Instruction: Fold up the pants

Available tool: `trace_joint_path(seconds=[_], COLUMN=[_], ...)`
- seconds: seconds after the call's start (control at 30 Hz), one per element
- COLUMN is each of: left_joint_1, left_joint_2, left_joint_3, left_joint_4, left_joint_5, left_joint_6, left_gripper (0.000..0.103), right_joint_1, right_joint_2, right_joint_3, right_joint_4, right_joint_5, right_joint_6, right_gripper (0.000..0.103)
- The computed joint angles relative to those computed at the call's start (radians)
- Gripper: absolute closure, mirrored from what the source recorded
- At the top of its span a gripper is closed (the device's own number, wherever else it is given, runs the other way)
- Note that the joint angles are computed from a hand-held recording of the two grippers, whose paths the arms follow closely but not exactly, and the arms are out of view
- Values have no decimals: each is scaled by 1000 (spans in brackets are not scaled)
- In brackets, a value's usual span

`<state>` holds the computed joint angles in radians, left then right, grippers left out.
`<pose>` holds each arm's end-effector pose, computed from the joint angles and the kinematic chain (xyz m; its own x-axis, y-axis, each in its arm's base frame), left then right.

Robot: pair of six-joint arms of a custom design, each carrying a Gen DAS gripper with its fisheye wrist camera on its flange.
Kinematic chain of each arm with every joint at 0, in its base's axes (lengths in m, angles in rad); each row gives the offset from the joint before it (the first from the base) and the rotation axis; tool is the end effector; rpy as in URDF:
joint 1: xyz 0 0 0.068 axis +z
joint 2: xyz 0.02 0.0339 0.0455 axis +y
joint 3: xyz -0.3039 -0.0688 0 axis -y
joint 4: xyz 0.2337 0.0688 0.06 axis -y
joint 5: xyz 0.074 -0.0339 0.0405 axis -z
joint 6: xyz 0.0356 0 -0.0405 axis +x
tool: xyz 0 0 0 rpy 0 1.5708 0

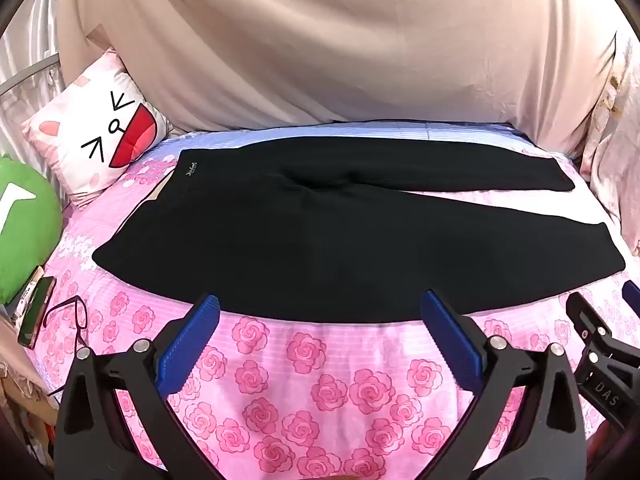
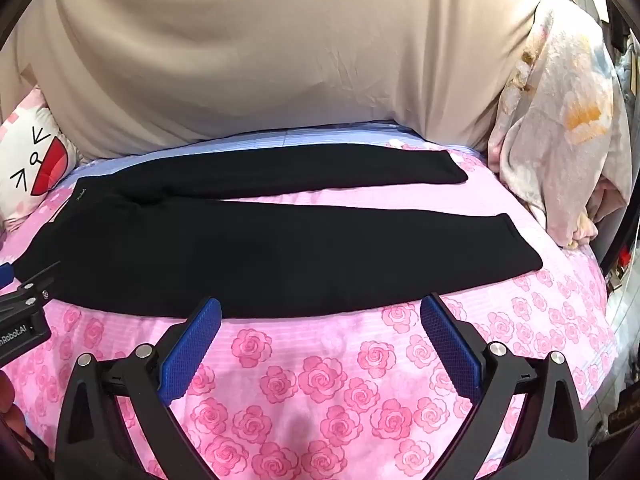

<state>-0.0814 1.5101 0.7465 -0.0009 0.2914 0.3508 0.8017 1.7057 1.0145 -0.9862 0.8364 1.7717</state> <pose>0.2881 -0.0338 0.2237 -0.5501 0.3751 -0.7461 0.5043 0.8614 0.0613 0.2059 0.1747 0.2146 -0.3877 0.5437 -0.7444 0.7847 0.6184 0.0430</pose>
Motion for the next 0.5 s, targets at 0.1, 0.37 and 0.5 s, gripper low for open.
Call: trace_joint_path(seconds=[0.1, 0.37, 0.5], left_joint_1=[-20, -30, -13], left_joint_2=[0, -11, 3], left_joint_3=[-5, -22, -13], left_joint_4=[14, 20, 22], left_joint_5=[-37, -34, -18], left_joint_6=[3, -3, 11], left_gripper=[5, 5, 5], right_joint_1=[2, 1, -2], right_joint_2=[-4, -12, -13], right_joint_3=[-1, 4, 8], right_joint_4=[6, 3, 3], right_joint_5=[-5, -3, 2], right_joint_6=[3, -6, -21], right_gripper=[5, 5, 5])
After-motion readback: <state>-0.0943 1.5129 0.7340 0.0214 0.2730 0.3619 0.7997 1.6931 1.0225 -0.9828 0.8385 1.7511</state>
